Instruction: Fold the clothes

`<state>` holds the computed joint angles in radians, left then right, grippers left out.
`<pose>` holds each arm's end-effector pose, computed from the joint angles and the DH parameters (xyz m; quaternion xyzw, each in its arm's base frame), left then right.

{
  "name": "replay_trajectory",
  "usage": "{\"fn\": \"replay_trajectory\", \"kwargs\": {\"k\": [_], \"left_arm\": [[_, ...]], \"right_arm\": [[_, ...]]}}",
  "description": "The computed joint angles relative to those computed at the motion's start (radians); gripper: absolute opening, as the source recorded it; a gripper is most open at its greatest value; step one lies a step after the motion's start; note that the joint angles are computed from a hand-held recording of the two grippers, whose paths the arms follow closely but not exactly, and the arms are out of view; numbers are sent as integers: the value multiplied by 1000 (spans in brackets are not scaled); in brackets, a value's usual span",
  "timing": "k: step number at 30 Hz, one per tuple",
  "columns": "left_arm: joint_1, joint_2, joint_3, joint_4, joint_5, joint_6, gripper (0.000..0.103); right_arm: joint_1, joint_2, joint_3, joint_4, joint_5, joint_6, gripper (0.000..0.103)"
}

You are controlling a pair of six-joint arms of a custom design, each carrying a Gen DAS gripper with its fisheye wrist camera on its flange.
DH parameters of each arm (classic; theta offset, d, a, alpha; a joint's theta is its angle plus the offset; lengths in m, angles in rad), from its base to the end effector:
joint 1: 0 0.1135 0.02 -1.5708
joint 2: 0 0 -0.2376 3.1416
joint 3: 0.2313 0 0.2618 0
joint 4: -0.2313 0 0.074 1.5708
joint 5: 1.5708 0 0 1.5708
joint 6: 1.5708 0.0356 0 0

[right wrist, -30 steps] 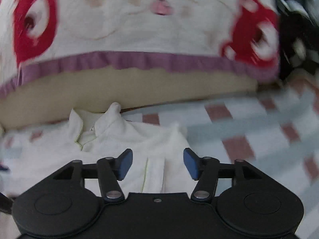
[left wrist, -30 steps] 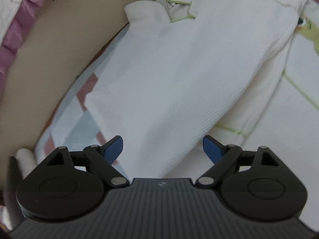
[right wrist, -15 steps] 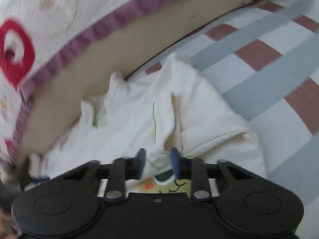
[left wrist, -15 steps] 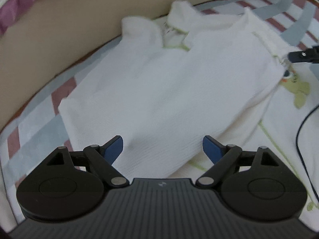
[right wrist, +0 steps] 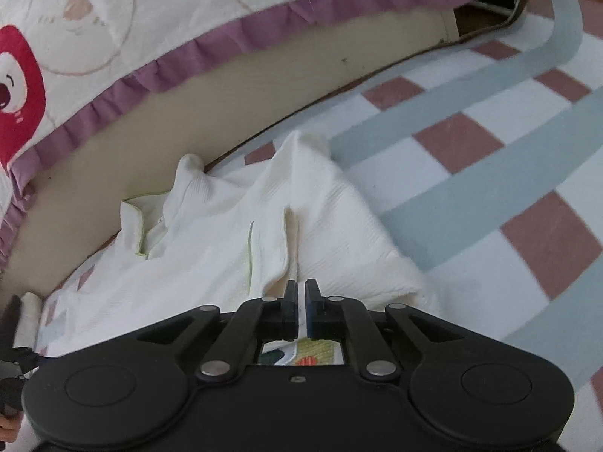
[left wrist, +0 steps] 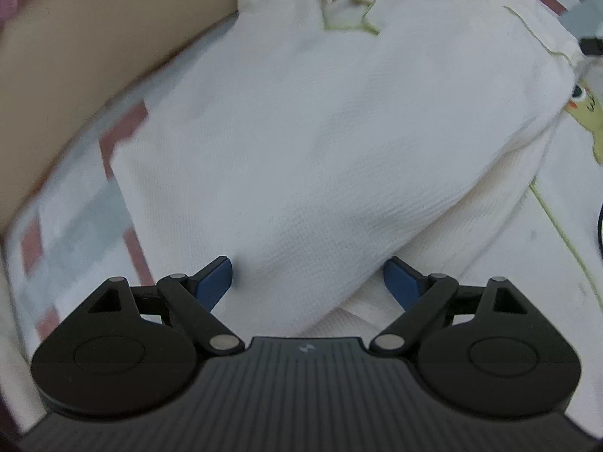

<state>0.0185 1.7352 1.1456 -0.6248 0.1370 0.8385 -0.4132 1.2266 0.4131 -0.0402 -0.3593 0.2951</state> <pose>0.3422 0.0015 0.1537 0.4025 0.8956 0.0122 0.1888 0.2148 -0.0805 0.1123 0.2607 0.8859 0.1467 0.3545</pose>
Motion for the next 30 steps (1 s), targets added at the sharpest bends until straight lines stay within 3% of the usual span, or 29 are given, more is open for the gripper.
{"fn": "replay_trajectory", "kwargs": {"k": [1,3,8,11,14,17,23,28,30], "left_arm": [[3,-31,-13,23,7,30,88],[7,-61,10,33,-8,58,88],[16,-49,169,-27,-61,101,88],[11,4,324,-170,-97,127,88],[3,-2,387,-277,-107,120,88],[-20,-50,366,-330,-123,107,88],[-28,-231,217,-418,-51,37,88],[58,-453,-14,-496,21,25,88],[125,-546,-105,-544,53,52,88]], "right_arm": [[14,1,-2,4,20,11,15],[34,-15,-5,-8,67,29,34],[42,-55,-19,-47,139,2,35],[-6,-72,-30,-47,99,-10,39],[-38,-78,-31,-39,61,-24,42],[-78,-77,-27,-40,-15,-33,42],[-145,-89,-15,-106,-246,-28,43],[-120,-234,29,-409,-462,-178,46],[-108,-326,33,-601,-583,-277,55]]}}
